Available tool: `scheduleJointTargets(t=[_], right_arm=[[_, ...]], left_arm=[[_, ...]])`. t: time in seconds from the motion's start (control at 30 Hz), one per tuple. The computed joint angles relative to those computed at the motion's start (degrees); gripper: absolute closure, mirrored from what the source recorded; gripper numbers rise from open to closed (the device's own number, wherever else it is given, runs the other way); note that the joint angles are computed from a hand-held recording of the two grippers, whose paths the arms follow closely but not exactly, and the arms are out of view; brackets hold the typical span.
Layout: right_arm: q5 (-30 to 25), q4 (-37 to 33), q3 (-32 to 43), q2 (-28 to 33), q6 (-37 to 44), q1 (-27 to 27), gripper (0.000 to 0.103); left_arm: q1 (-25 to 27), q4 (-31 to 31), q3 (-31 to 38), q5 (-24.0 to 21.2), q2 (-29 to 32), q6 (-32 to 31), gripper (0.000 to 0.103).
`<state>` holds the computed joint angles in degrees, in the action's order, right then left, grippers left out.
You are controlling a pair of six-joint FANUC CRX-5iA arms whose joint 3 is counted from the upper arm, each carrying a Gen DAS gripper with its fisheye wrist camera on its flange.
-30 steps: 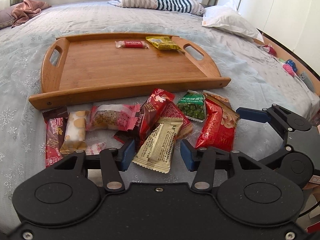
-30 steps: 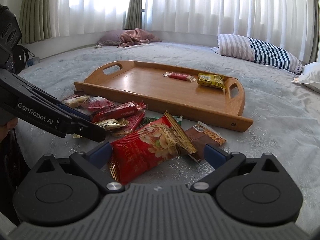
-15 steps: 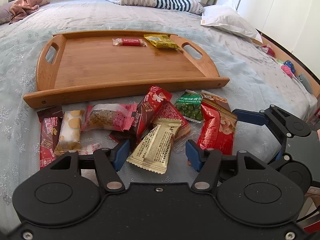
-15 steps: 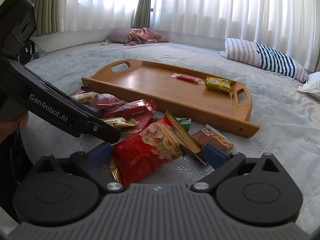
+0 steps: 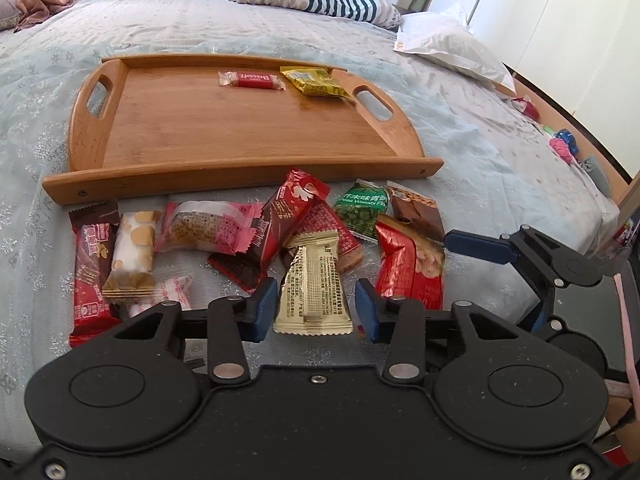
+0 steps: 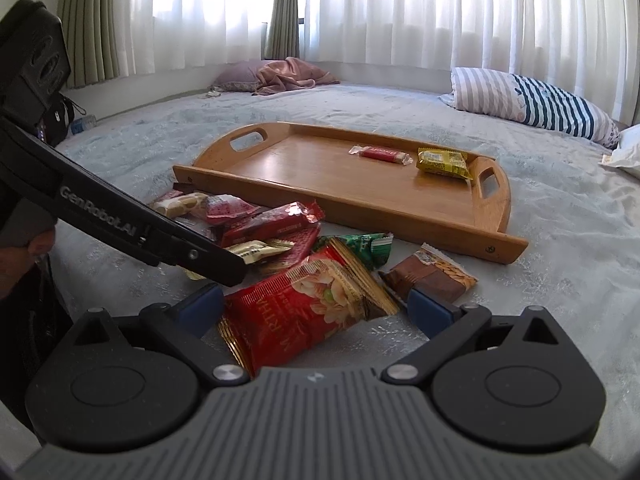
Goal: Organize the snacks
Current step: 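Grasp the gold-wrapped bar with left tool while right tool grasps red nut bag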
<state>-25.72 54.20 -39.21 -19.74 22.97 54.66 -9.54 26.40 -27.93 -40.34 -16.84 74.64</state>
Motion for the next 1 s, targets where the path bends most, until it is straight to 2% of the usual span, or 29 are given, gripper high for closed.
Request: scheduleJointTargets(t=[0.3, 0.5, 0.53, 0.57, 0.6, 0.87, 1.0], right_arm=[[-0.4, -3.4, 0.9, 0.7, 2.6, 1.1, 0.001], [0.7, -4.1, 0.8, 0.6, 1.7, 0.8, 0.015], [0.8, -4.1, 0.7, 0.5, 1.5, 0.8, 0.019], [0.9, -3.7, 0.6, 0.4, 1.0, 0.7, 0.029], [0.6, -3.0, 0.5, 0.4, 0.2, 0.7, 0.032], [-0.7, 2.1, -0.8, -1.0, -5.1, 0.1, 0.033], [-2.1, 3.3, -0.9, -1.2, -6.5, -0.1, 0.033]], left_arm=[[-0.8, 0.2, 0.0, 1.0, 1.0, 1.0, 0.067], [-1.1, -0.9, 0.5, 1.0, 1.1, 2.6, 0.067], [-1.3, -1.3, 0.7, 1.0, 1.1, 2.8, 0.067], [-1.4, -1.8, 0.9, 1.0, 1.1, 3.2, 0.067], [-1.5, -2.1, 1.0, 1.1, 0.9, 3.5, 0.068], [-1.8, -0.6, 0.8, 1.9, 0.3, 1.6, 0.069], [-2.9, -3.4, 1.7, 2.8, 0.3, 3.3, 0.072]])
